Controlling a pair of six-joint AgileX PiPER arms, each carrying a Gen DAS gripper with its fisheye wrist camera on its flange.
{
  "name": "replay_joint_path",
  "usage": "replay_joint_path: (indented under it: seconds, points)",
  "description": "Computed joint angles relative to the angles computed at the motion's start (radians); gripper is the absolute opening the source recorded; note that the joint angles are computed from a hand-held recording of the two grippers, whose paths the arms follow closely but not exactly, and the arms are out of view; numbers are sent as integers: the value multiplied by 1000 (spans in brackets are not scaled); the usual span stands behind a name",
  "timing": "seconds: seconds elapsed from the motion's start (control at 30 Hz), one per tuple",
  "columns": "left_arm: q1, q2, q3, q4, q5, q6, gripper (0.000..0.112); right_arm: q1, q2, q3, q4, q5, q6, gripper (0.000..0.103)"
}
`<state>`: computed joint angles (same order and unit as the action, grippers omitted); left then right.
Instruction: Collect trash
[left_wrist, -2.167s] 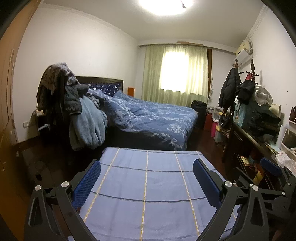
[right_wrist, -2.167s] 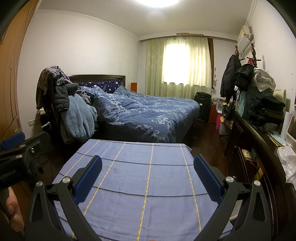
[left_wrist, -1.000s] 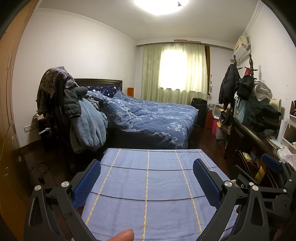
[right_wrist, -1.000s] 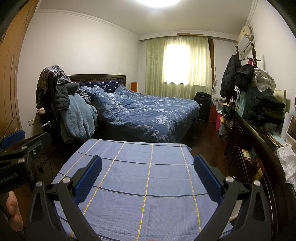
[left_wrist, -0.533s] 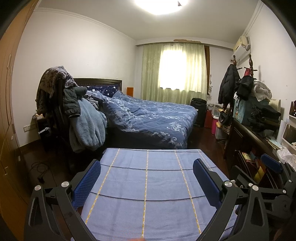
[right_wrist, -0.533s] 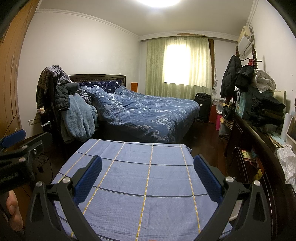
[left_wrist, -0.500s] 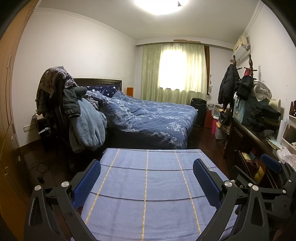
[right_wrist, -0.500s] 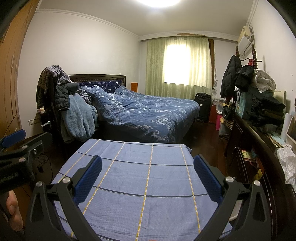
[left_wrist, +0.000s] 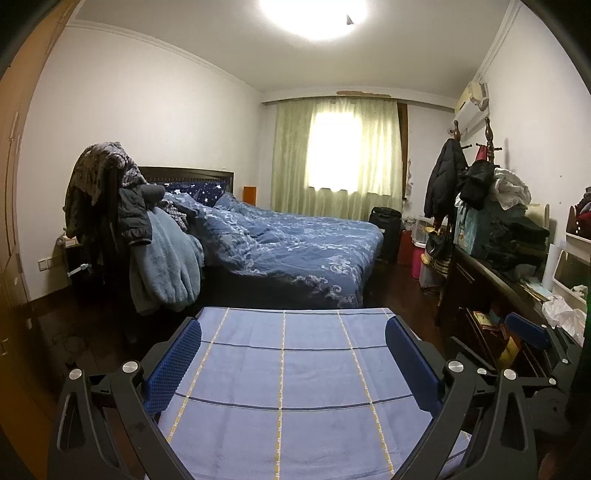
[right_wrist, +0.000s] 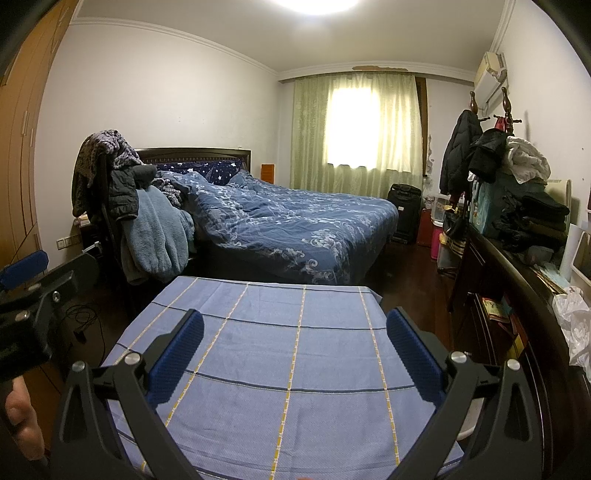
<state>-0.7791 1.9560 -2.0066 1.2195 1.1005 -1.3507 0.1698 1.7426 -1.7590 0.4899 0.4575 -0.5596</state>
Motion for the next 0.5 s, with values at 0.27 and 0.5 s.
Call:
replay_joint_path:
  seconds: [0.27, 0.5]
  points:
    - [-8, 33, -69, -12, 58, 58, 99, -5, -2, 14, 14, -7, -13, 100]
    - [-4, 35, -78, -22, 54, 68, 99, -3, -1, 13, 11, -9, -10, 100]
